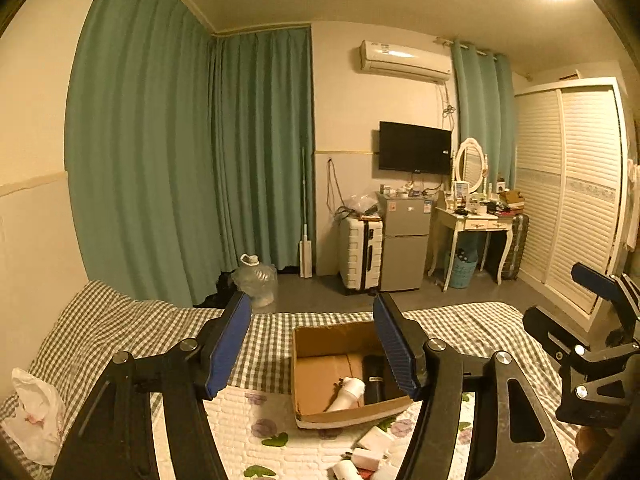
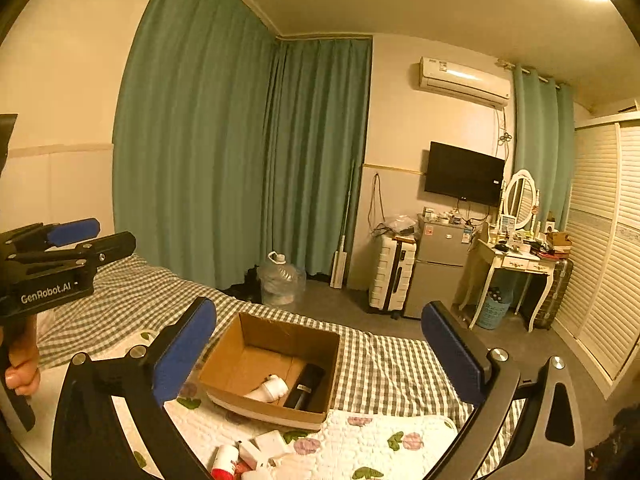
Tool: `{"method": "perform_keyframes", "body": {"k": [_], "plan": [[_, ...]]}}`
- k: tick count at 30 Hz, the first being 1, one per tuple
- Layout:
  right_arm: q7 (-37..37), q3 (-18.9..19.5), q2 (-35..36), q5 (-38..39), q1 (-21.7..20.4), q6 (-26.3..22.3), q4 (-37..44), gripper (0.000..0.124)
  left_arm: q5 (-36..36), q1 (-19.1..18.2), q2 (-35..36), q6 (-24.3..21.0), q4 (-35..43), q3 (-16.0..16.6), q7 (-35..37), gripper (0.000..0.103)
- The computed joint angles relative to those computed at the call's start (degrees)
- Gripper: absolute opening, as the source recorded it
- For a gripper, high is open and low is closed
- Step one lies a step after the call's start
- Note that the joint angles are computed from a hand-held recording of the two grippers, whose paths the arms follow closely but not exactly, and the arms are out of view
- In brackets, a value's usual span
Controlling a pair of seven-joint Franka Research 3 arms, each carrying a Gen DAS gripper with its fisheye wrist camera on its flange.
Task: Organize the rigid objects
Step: 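Move both tools back toward the remaining items on the bed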
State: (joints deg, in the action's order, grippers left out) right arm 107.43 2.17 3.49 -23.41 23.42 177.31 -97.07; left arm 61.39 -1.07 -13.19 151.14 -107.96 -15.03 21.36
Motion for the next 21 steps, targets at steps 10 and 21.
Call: {"method": "perform_keyframes", "body": {"k": [10, 21], "plan": [[17.8, 3.2, -5.1, -17.7, -5.3, 3.0, -5.3, 0.103, 8.0, 0.2, -2.5, -1.8, -2.6, -2.6, -5.6, 0.073], [19.0, 4.4, -3.9, -16.6, -7.9, 4.2, -8.6, 0.103, 14.7, 0.8, 2.0, 3.7, -4.1, -0.1, -19.6, 0.074]]}}
